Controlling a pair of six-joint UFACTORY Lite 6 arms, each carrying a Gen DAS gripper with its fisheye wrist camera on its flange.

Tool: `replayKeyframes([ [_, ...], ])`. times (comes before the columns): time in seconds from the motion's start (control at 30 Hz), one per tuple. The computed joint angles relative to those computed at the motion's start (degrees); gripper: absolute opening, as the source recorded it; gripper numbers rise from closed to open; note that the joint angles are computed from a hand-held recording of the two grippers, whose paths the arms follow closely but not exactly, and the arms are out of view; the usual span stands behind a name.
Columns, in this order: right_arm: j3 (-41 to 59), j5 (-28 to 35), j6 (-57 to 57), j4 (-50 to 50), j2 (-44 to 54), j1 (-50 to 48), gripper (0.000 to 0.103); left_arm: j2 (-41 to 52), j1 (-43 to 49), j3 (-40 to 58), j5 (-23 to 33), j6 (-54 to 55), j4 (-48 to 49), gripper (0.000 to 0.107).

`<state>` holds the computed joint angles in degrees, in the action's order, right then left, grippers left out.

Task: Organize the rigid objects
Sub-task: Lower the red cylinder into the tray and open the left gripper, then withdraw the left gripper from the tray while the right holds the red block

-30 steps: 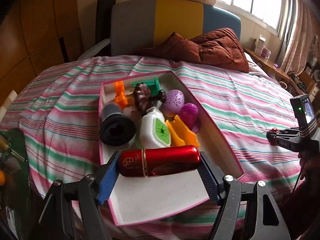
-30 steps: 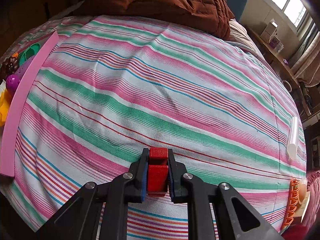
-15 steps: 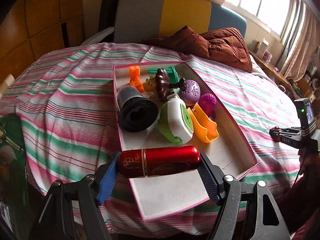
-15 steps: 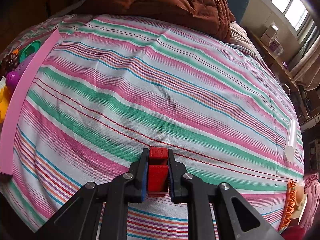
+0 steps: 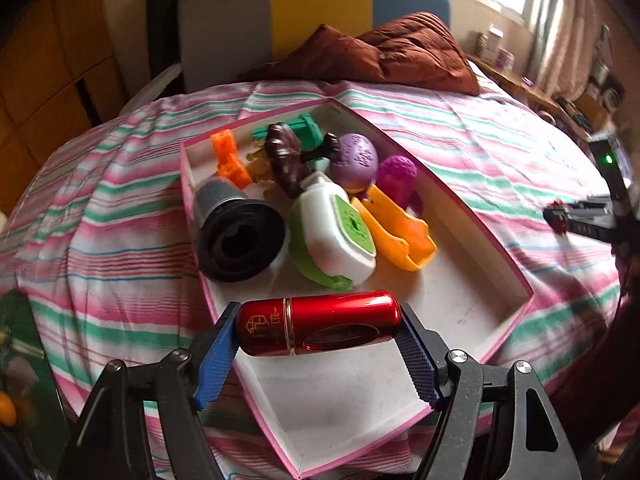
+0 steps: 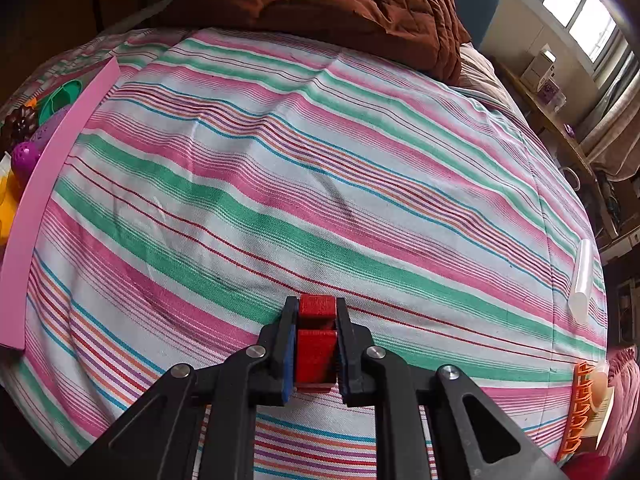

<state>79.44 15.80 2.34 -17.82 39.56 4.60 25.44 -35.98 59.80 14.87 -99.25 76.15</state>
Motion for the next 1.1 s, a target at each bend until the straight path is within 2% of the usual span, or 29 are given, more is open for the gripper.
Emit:
replayKeyframes([
  [0.13, 0.0, 0.02, -0.1, 0.03, -0.02, -0.06, 0.015, 3.32, 0.3, 2.49, 0.56, 10.98, -6.72, 0.075],
  [0.4, 0.03, 0.04, -0.16, 0.09, -0.02, -0.07, 0.015, 7.19, 0.71, 6.37, 1.77, 13.32, -6.86, 0.075],
  [0.57, 0.04, 0.07, -0.25, 0.23, -0.02, -0.08, 0.015, 8.1, 1.7, 7.3, 0.05, 15.2, -8.39, 0.076],
  [0.7, 0.04, 0.06, -0.26, 0.17, -0.03, -0.09, 0.015, 7.6, 1.75, 6.68, -0.49, 13.9, -7.15, 0.076],
  [0.87, 0.08, 0.08, -0.26, 0.1, -0.02, -0.13, 0.015, 4.99, 1.72, 3.59, -1.36, 4.46, 0.55, 0.078],
  [1.1, 0.25, 0.04, -0.27, -0.05, 0.15, -0.25, 0.015, -0.3, 0.81, -1.02, -0.01, -4.49, 5.58, 0.08],
])
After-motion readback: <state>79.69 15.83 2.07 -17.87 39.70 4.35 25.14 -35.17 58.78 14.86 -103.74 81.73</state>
